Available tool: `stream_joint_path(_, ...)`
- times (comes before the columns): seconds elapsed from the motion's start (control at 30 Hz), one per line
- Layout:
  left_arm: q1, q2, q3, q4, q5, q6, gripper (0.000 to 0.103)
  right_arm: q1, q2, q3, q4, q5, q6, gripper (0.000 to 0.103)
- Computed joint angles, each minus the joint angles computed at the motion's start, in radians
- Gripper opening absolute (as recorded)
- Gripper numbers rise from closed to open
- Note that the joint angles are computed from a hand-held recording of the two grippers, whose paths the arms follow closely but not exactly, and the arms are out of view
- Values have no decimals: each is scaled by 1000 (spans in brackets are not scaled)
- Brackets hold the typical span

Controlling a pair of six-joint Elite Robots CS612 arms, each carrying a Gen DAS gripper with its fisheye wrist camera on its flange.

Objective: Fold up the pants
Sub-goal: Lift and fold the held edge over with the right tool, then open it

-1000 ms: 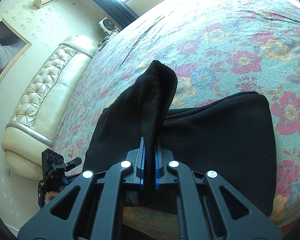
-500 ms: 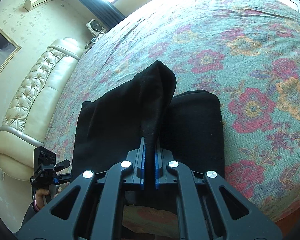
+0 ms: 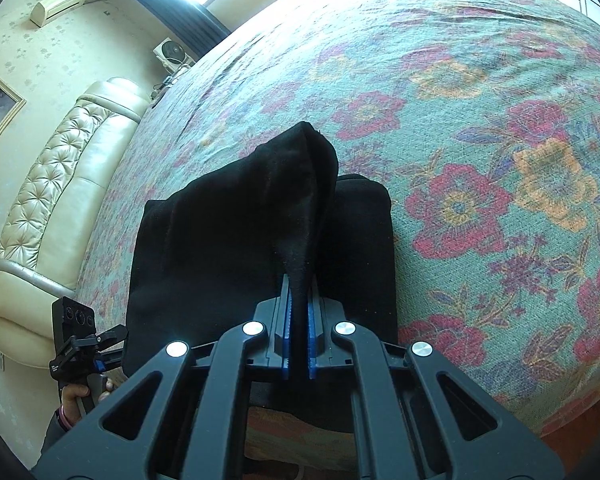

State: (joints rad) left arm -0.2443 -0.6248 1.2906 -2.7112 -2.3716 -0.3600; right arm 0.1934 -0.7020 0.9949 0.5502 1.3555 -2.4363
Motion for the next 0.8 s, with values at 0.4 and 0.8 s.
stream_joint_path(0.4, -17, -4, 5, -3, 62, 74, 85, -40, -50, 138, -166, -182, 158, 44)
stream_joint_path(0.8, -16, -9, 15, -8, 69, 79, 85, -26, -47, 131, -83, -221, 27, 41)
